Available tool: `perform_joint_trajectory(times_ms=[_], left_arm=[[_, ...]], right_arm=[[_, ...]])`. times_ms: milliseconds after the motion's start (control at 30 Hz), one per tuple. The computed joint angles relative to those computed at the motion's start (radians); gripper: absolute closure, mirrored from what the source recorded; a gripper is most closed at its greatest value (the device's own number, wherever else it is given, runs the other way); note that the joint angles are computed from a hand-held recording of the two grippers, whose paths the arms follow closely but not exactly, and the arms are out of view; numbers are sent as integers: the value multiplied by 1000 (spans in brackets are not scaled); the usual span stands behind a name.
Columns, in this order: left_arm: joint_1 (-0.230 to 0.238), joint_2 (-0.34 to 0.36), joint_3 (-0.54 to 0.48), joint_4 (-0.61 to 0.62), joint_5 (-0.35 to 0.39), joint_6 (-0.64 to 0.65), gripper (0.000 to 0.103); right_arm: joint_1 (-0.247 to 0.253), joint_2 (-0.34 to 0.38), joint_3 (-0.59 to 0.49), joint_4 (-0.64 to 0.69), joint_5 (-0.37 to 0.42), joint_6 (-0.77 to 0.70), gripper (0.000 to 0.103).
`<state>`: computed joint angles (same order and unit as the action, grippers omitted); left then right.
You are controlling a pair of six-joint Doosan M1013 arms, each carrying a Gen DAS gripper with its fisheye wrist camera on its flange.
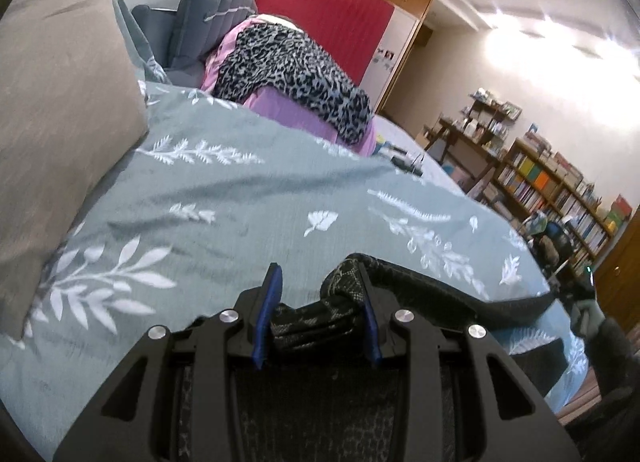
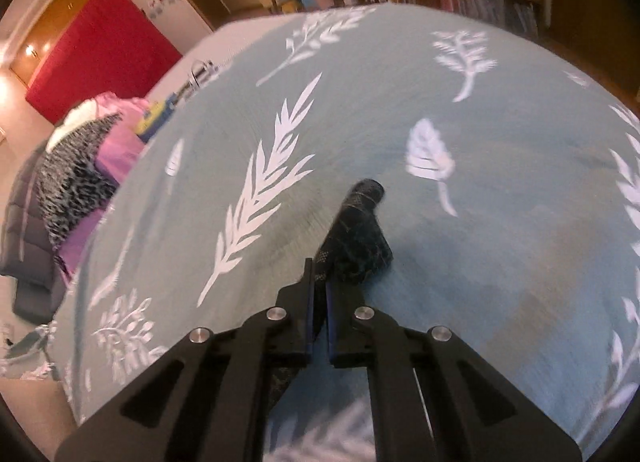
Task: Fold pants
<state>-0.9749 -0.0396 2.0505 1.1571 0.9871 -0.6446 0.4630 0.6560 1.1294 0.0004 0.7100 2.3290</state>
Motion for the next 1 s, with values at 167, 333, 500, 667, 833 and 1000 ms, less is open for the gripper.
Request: perform_joint_trajectory(times_ms=[167, 333, 500, 667, 833, 1000], left_arm=[[-40, -24, 25, 21, 31, -34, 67], [-131, -35, 56, -24, 98, -78, 67], [-187, -12, 71, -97, 104, -97, 65], [-184, 18, 68, -221, 108, -33, 57], [-199, 30, 54, -276, 164, 16, 41], [-206, 36, 34, -353, 205, 63, 25]], right_arm=[[5, -141, 199, -40, -114, 62, 99], [4, -245, 391, -18, -188, 98, 99], [-8, -287, 528, 68, -236, 101, 99], [-18, -288, 589, 162, -318, 41, 99], [-5, -284, 576, 52, -305, 81, 99], [-16, -297, 607, 122, -347, 38, 96]])
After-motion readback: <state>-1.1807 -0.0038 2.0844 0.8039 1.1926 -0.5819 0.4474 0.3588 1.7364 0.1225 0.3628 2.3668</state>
